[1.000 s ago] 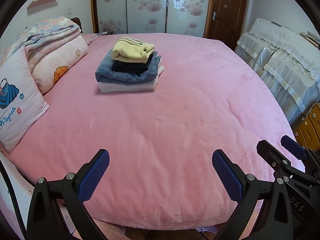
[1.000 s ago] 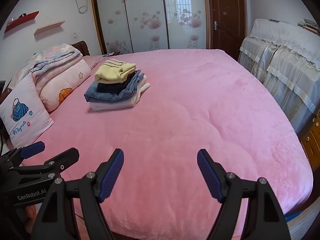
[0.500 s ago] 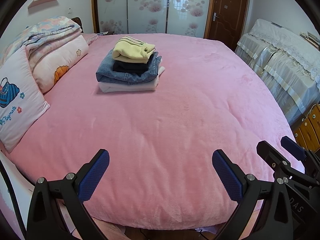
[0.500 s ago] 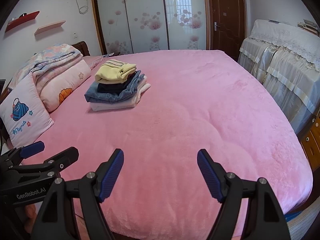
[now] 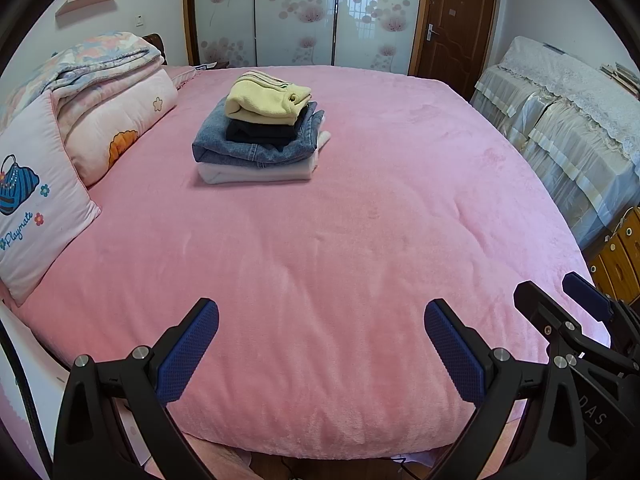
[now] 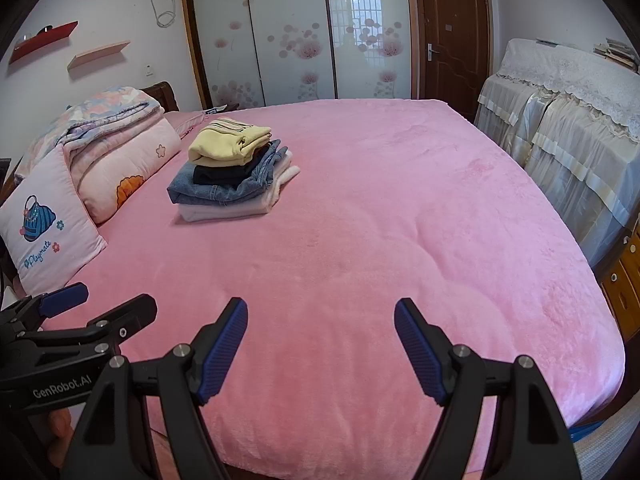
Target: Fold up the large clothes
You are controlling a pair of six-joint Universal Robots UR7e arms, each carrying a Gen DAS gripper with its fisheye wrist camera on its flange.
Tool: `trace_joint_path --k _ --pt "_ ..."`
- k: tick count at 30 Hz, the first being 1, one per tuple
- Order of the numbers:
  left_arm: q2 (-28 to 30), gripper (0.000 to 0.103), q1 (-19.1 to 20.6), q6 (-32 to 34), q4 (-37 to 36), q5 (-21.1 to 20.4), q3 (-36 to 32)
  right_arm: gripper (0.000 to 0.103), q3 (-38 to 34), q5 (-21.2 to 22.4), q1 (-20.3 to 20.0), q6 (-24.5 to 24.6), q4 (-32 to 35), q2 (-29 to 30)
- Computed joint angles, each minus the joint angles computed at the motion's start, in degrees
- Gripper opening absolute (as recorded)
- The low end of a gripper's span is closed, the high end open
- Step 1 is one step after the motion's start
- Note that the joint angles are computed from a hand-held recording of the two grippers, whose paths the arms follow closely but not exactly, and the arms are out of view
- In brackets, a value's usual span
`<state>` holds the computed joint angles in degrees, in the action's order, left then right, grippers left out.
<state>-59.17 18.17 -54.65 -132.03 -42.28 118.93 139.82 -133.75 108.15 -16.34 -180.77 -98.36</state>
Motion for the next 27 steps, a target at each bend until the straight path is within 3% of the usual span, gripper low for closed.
trace_joint_path --k 27 --pt "0.2 0.102 0.5 0.8 -1.0 -1.0 0.1 0.076 0.3 -1.0 -0.2 0.2 0.0 -0.1"
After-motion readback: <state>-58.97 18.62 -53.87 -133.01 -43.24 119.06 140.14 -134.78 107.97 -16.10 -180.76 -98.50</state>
